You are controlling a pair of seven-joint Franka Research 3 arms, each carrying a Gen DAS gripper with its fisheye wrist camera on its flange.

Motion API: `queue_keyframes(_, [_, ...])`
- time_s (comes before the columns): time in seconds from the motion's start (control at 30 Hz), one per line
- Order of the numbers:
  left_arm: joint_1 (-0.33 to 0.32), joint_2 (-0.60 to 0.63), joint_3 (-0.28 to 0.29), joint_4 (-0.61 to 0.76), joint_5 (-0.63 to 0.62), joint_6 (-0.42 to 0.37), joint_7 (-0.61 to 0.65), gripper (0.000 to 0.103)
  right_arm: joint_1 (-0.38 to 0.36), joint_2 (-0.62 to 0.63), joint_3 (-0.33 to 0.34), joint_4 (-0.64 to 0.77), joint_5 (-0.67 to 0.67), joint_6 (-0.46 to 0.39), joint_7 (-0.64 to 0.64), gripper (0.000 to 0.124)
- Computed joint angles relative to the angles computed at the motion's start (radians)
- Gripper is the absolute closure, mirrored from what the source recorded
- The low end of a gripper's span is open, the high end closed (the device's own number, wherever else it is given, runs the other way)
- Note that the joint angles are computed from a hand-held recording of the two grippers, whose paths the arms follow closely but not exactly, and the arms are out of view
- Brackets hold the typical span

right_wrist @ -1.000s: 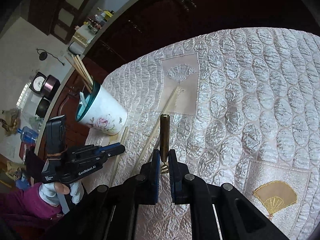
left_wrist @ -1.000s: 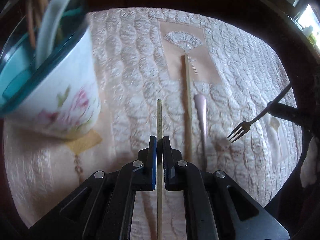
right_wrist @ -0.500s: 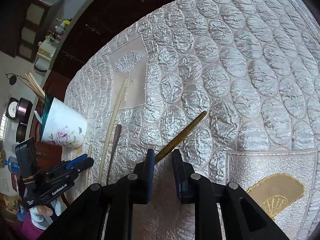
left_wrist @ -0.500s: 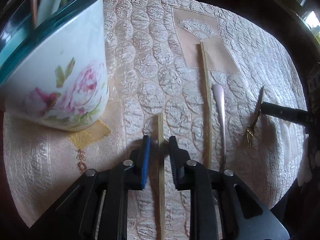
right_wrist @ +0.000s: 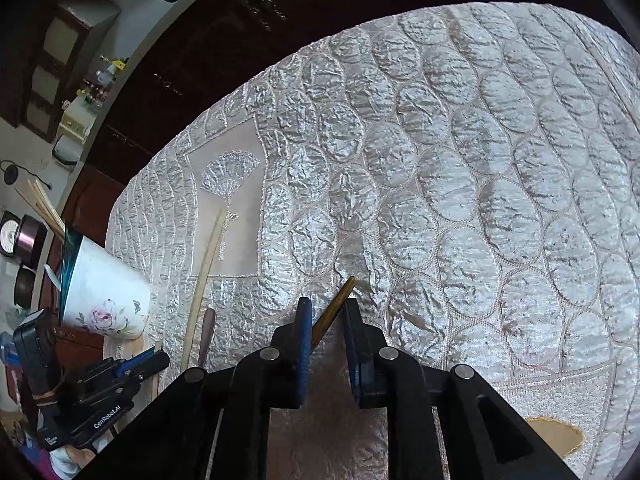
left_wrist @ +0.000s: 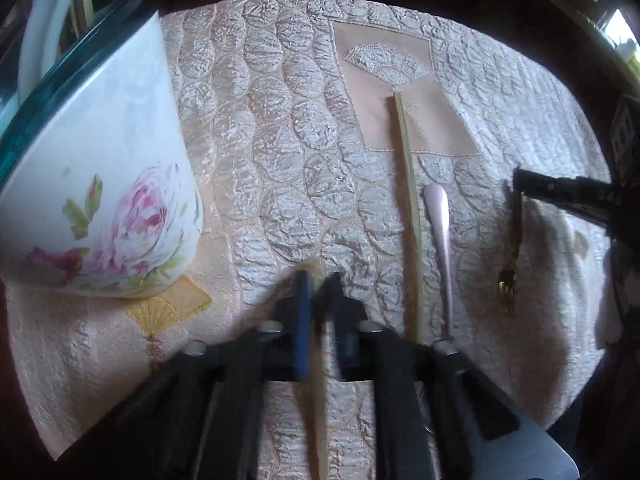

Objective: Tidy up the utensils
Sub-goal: 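Lift the gold utensil and chopstick and carry them over the holder, then lower the held utensils into the holder and open both grippers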

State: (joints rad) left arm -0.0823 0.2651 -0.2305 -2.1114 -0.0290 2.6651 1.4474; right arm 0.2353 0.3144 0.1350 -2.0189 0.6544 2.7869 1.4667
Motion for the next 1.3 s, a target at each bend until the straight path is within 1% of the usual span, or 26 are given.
queue_keyframes(0.03, [0.02,-0.008,-0.015,-0.008,-0.045,0.002,0.025,0.099,0.002,-0.008,0.007,-0.006,0.006,0.01,-0.007,0.112])
queue_keyframes(0.13, [0.049,-0.056,-0.032,-0.051,-0.135,0.022,0.083,0.099,0.003,-0.055,0.028,-0.034,0.045,0.04,-0.059,0.114])
queue_keyframes(0.23, [0.061,-0.128,-0.032,-0.1,-0.226,0.036,0.156,0.099,0.013,-0.107,0.039,-0.056,0.078,0.05,-0.125,0.117])
queue_keyframes(0.33, [0.048,-0.195,-0.014,-0.135,-0.304,0.046,0.215,0.099,0.035,-0.152,0.038,-0.072,0.098,0.055,-0.171,0.118])
queue_keyframes(0.43, [0.024,-0.268,0.019,-0.17,-0.375,0.053,0.267,0.099,0.06,-0.187,0.034,-0.086,0.119,0.067,-0.204,0.118])
queue_keyframes(0.6, [-0.029,-0.387,0.091,-0.232,-0.469,0.047,0.348,0.099,0.101,-0.221,0.021,-0.098,0.095,0.089,-0.198,0.118])
queue_keyframes(0.73, [-0.068,-0.477,0.146,-0.266,-0.501,0.036,0.385,0.099,0.123,-0.228,0.019,-0.077,0.072,0.096,-0.193,0.118])
queue_keyframes(0.9, [-0.108,-0.571,0.206,-0.279,-0.512,0.027,0.402,0.099,0.141,-0.225,0.025,-0.03,0.059,0.09,-0.208,0.118])
queue_keyframes(0.97, [-0.118,-0.608,0.231,-0.275,-0.517,0.018,0.413,0.099,0.15,-0.217,0.027,-0.003,0.041,0.085,-0.207,0.118])
queue_keyframes(1.03, [-0.116,-0.635,0.243,-0.261,-0.498,0.022,0.406,0.099,0.156,-0.211,0.031,0.026,0.03,0.078,-0.217,0.118])
queue_keyframes(1.2, [-0.106,-0.639,0.256,-0.201,-0.425,0.082,0.367,0.099,0.168,-0.177,0.038,0.126,0.001,0.063,-0.232,0.118])
queue_keyframes(1.3, [-0.094,-0.613,0.258,-0.153,-0.376,0.149,0.339,0.099,0.178,-0.138,0.042,0.206,-0.041,0.056,-0.221,0.118])
